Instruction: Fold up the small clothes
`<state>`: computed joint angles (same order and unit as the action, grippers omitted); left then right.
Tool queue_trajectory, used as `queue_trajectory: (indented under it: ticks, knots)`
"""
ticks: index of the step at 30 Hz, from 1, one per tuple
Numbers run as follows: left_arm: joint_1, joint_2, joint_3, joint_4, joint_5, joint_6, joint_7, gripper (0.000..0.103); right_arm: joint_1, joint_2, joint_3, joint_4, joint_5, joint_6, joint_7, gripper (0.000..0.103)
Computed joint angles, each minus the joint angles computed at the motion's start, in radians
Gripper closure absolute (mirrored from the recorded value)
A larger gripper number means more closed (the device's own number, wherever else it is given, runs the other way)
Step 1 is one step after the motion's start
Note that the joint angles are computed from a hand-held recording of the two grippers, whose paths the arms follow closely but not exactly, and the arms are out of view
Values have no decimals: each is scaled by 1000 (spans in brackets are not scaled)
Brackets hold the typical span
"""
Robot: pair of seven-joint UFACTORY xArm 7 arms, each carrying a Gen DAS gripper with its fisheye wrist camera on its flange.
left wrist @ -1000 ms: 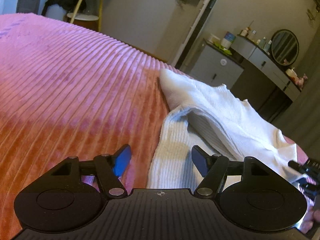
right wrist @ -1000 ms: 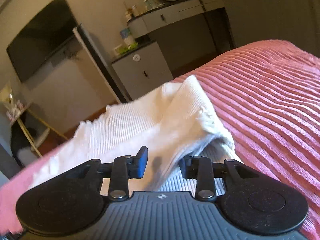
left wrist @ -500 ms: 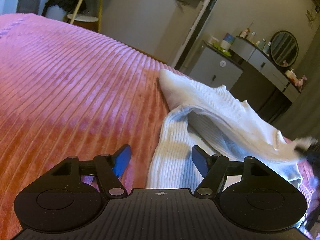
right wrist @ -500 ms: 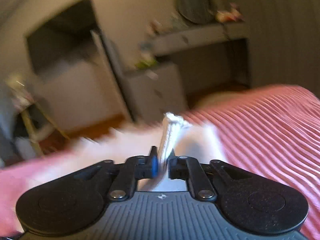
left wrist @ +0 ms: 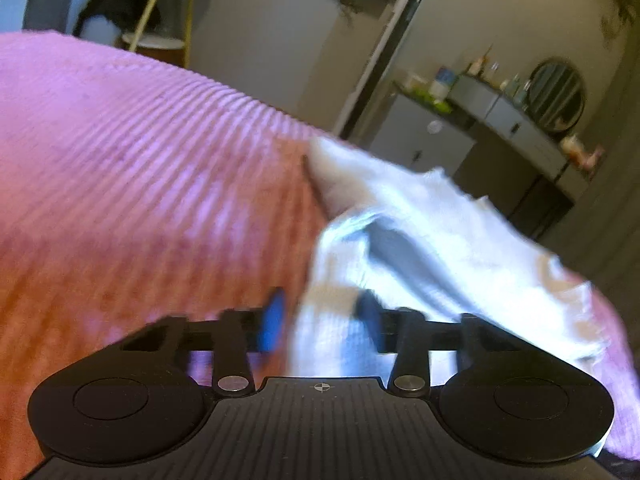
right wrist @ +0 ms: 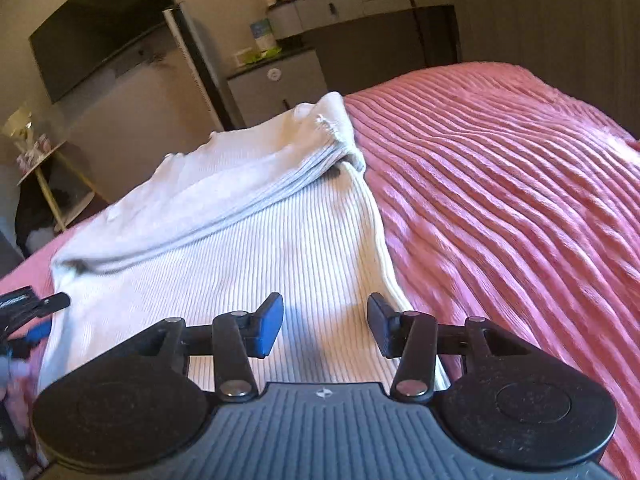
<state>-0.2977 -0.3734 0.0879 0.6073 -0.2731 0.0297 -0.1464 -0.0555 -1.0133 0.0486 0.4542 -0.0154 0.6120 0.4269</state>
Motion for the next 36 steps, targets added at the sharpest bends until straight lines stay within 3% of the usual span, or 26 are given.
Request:
queue_trajectory:
  ticks: [1, 5, 7, 8, 9, 12, 16, 20, 24, 36]
  knots:
    - [50, -3, -38, -8, 28, 8, -18, 81, 0, 5, 1, 18, -2, 14, -1, 58]
    - [121, -99, -85, -48, 69, 98, -69, 79, 15, -93, -3, 23, 18, 101, 11, 59]
    - [134, -177, -100, -80, 92, 174, -82, 68, 18, -137, -7, 16, 26, 154, 19, 59]
    - [134, -220, -103, -97, 105, 221, -79, 54, 17, -154, -10, 15, 31, 183, 25, 59]
    - [131, -265, -105, -116, 117, 259, -72, 47, 18, -183, -17, 9, 37, 217, 31, 59]
    - [127, -389, -114, -153, 144, 394, -56, 30, 34, -246, -46, 2, 64, 312, 29, 59]
    - [137, -480, -127, -159, 154, 549, -77, 30, 34, -311, -47, 13, 68, 405, 17, 59]
    - [151, -523, -161, -155, 188, 635, -93, 29, 25, -381, -56, 0, 83, 447, 28, 56]
    - [163, -555, -177, -145, 212, 722, -115, 26, 21, -345, -49, 24, 87, 509, 37, 52]
    - [172, -592, -179, -101, 233, 889, -159, 24, 31, -336, -74, 45, 116, 559, 29, 47]
